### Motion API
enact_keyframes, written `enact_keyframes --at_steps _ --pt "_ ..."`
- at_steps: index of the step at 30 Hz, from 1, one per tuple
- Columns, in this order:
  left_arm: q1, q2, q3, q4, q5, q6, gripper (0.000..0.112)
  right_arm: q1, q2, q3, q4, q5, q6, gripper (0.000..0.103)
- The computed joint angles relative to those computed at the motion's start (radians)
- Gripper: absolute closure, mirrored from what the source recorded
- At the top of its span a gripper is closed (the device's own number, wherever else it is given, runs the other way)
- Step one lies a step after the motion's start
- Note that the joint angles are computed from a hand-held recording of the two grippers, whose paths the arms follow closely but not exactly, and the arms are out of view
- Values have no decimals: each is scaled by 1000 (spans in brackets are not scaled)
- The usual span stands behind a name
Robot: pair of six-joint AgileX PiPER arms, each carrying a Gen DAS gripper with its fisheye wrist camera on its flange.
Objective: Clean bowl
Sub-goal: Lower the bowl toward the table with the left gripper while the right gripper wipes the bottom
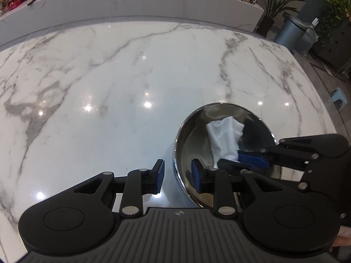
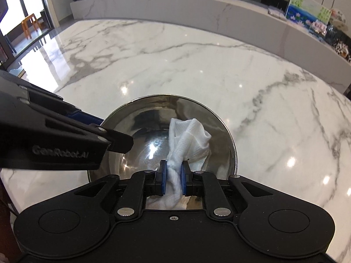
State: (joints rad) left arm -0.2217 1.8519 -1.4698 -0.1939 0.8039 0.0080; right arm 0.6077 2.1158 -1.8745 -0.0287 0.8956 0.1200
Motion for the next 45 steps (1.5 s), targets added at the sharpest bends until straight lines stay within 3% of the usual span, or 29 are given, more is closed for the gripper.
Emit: enact_keyframes --at_steps 2,6,9,11,15,18,20,27,34,45 --pt "2 -3 11 -3 -9 1 95 -1 1 -6 -2 10 -12 92" --pt "18 -21 50 -48 -44 42 97 2 3 -27 -8 35 -16 90" --pt "24 -35 71 -72 -66 55 97 8 -13 -20 -22 27 -11 75" --pt "30 -47 85 -88 -82 58 97 8 -29 -8 -27 18 -14 71" --pt "29 -64 98 -76 -105 52 97 -7 -42 -3 -3 18 -29 73" --pt "22 -67 105 -50 -120 36 97 -29 -31 -16 38 26 -31 86" --pt "29 -61 106 -87 -116 74 102 -44 -15 -36 82 36 -43 86" --pt "52 -61 139 -179 -146 146 102 -43 25 -65 91 48 -8 90" --pt "95 -53 160 -308 -160 235 102 -29 43 -97 60 72 15 86" --pt "76 -54 157 -262 -162 195 104 -7 98 -215 101 175 -98 89"
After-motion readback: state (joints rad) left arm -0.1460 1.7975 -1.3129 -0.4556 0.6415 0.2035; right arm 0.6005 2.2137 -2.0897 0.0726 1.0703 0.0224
